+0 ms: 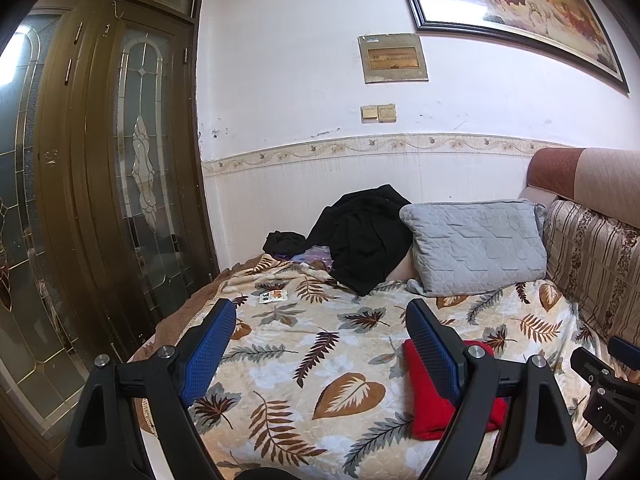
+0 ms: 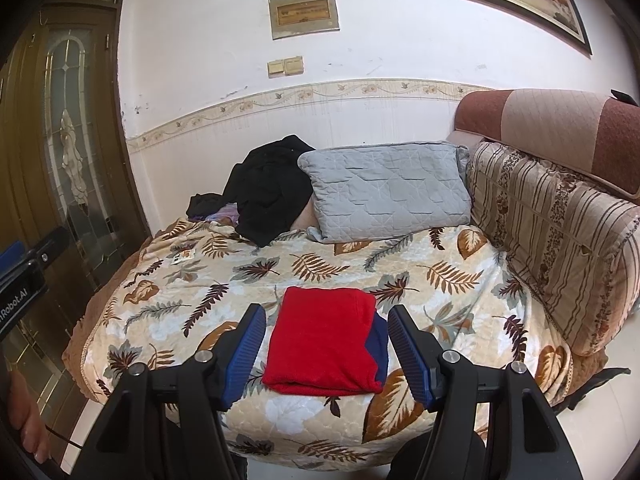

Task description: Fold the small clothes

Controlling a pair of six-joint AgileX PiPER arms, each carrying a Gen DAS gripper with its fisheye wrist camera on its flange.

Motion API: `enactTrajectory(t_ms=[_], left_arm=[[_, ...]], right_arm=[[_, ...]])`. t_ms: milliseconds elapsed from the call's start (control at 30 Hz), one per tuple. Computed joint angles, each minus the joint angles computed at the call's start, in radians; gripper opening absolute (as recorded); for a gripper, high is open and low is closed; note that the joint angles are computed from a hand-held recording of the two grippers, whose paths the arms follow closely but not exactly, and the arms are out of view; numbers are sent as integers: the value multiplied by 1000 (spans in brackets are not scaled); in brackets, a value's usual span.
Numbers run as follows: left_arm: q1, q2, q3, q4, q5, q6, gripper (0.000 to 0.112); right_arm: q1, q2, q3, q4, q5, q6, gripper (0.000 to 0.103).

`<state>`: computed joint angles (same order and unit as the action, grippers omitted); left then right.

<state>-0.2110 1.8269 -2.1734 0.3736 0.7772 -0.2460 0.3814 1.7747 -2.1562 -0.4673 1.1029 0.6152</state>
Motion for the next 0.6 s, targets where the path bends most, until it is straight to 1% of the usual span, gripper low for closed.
enactTrajectory(t_ms=[333,433,500,533,600], left_arm=[[10,22,-20,-24,-3,26,87],[17,27,-10,-35,-30,30,87],[15,32,-7,-2,-49,-3,87],[17,46,-27,-7,-42,1,87],[26,99,-111,-48,6,37,87]], right_arm=[[-17,66,-84,24,18,-39,68],[-17,83,-105,23,27,-43,68],[-26,104,-133,36,37,-54,68],[-31,114,-147,39,42,-59,68],[-33,133,-172,35,54,-61,68]])
